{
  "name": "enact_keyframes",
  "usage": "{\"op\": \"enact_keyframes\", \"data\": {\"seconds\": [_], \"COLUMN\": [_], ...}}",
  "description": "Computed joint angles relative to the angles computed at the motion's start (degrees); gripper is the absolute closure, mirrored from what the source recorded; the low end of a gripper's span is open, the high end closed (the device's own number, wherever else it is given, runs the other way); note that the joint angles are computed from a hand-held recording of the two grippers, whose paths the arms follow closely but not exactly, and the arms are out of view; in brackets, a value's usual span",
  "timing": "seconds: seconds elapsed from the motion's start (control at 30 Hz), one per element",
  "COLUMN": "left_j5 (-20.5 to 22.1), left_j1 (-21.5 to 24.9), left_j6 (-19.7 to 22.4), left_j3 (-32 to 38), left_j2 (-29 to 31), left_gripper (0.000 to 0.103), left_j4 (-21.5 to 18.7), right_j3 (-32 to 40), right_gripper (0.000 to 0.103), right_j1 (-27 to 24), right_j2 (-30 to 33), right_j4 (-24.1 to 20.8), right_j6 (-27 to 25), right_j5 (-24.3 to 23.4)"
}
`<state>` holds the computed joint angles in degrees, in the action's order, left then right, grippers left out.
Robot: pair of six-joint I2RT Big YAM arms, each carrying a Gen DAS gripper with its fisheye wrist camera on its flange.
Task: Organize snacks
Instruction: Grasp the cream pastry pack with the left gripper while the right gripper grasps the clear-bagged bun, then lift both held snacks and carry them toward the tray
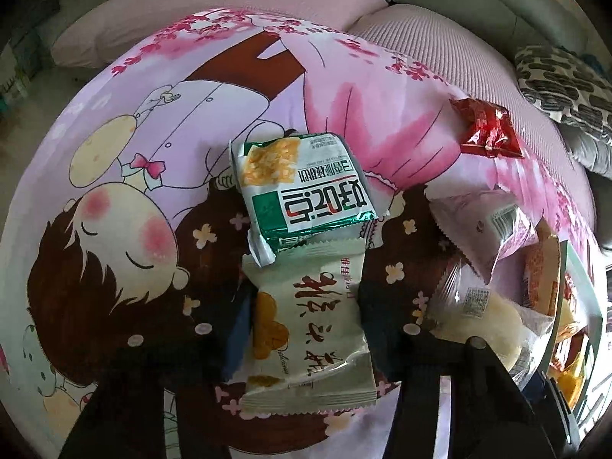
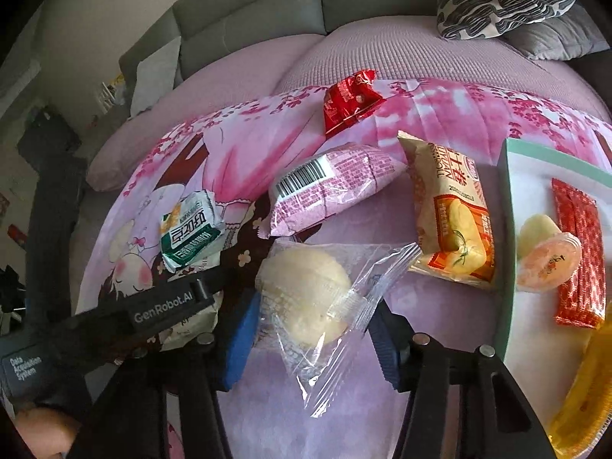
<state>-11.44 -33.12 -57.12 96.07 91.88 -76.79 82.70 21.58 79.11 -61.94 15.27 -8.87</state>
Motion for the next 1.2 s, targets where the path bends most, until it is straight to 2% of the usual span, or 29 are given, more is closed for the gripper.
{"op": "enact_keyframes", "data": {"seconds": [0.27,0.47,0.93,1.2], "left_j5": [2.3,1.5,-5.3,-7.5], "left_j1": [0.4,-0.1,-1.6,-3.1], "left_j6": [-2.3,-3.1,-2.4,-1.7], "left_j3": [-4.2,-4.0,-0.5,1.9], "left_j2": [-4.6,-5.9,-7.4,-6.5], "left_gripper": [0.050,0.050,0.050,0.050], "left_j4": [4.0,4.2,3.8,3.0], "right_j3": [-0.1,0.0,1.2,2.0], "right_gripper": [0.050,0.053,0.054,0.054], "right_j1": [-0.5,-0.7,-2.5,-4.7], "right_j2": [-0.9,-1.8,-6.3,-7.1], "right_j4": [-0.1,-0.6,0.0,-0.6], "right_j6": [-0.1,-0.4,1.5,2.0], "right_j5": [-0.6,-1.2,-2.6,-2.7]}}
